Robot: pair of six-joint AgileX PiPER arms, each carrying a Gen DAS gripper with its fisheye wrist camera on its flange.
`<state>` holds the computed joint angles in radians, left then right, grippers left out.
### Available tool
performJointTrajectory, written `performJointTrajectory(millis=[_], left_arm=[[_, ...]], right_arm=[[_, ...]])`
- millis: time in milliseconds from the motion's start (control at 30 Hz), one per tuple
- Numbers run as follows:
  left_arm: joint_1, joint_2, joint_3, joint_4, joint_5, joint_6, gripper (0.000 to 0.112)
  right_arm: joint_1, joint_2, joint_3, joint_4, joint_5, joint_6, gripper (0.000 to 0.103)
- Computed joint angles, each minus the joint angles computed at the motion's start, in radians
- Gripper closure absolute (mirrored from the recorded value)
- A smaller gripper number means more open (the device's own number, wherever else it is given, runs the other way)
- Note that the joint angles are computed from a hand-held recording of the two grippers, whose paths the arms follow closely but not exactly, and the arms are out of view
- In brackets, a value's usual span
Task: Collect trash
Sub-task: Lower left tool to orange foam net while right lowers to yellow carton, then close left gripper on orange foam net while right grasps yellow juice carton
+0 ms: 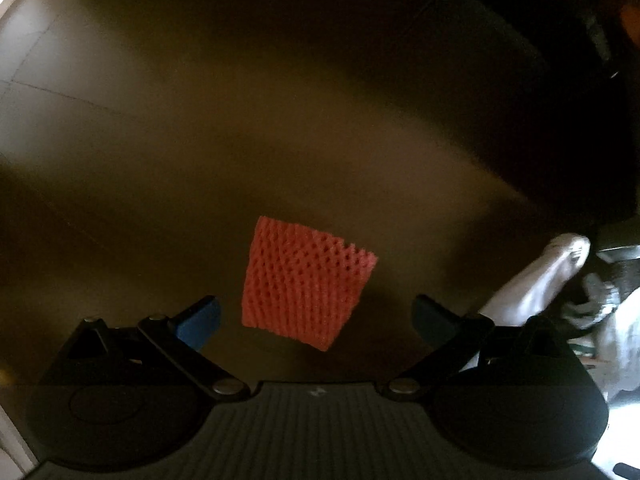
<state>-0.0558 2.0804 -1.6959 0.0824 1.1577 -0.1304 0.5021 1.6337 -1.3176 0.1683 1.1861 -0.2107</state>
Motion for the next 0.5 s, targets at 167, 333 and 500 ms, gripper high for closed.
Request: performJointTrajectory(millis=[167,333,500], left_arm=[[0.006,0.052,0.031,0.010,-0.056,0.012,0.011],[0.018,0.078,0.054,-0.009,-0.090,0.035,0.018],[0.030,0.095,0.052,-0.027,-0.094,0.034,0.033]], right_arm=[[0.001,0.086,0.004,0.014,-0.050,-0.041,0.042],[0.005,0.143,-0.008,0.013,-0.077,-0.034,0.042],[0.016,0.190,-0.031,-0.001,-0.096,-0.023,0.042]])
